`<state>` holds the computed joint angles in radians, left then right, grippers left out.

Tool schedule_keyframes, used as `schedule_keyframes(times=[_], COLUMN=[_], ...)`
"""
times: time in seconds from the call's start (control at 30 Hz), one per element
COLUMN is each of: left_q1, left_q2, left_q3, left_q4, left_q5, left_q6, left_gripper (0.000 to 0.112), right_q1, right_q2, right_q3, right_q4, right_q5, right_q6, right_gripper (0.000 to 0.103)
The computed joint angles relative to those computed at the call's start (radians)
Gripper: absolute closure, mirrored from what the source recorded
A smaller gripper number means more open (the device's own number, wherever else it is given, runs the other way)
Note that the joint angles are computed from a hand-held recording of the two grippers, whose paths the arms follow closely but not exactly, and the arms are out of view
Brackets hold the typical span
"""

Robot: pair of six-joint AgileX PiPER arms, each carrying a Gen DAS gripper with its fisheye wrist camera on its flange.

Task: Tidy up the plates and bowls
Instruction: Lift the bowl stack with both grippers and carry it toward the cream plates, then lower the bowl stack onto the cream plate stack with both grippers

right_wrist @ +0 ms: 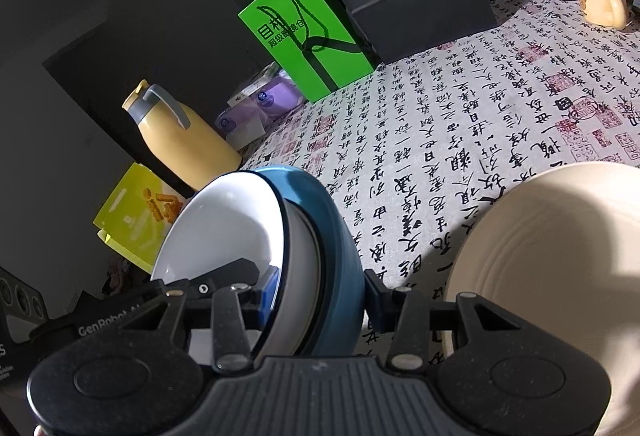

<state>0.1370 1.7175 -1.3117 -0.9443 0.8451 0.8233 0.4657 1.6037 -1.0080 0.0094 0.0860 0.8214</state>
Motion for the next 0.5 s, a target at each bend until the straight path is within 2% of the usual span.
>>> schedule_keyframes(times=[0.33, 0.43, 0.5], left_q1=[-0.036, -0.048, -0.055], left_q2=[-0.021, -0.029, -0.032], left_q3=[0.019, 0.027, 0.031], left_q4=[0.009, 0.012, 0.012], left_q5=[-0.025, -0.034, -0.039], left_q6=[-0.010, -0.014, -0.015], left_gripper=[0.066, 0.066, 0.066], right_q1=[-0.016, -0.024, -0.025], right_q2=[-0.039, -0.049, -0.058], right_q3=[0.052, 0.068, 0.081], right_q4=[0.063, 0.152, 0.130], right_q5=[-0.027, -0.036, -0.044], right_q6=[-0.056, -0.142, -0.117], right_gripper=[0.060, 0.060, 0.060])
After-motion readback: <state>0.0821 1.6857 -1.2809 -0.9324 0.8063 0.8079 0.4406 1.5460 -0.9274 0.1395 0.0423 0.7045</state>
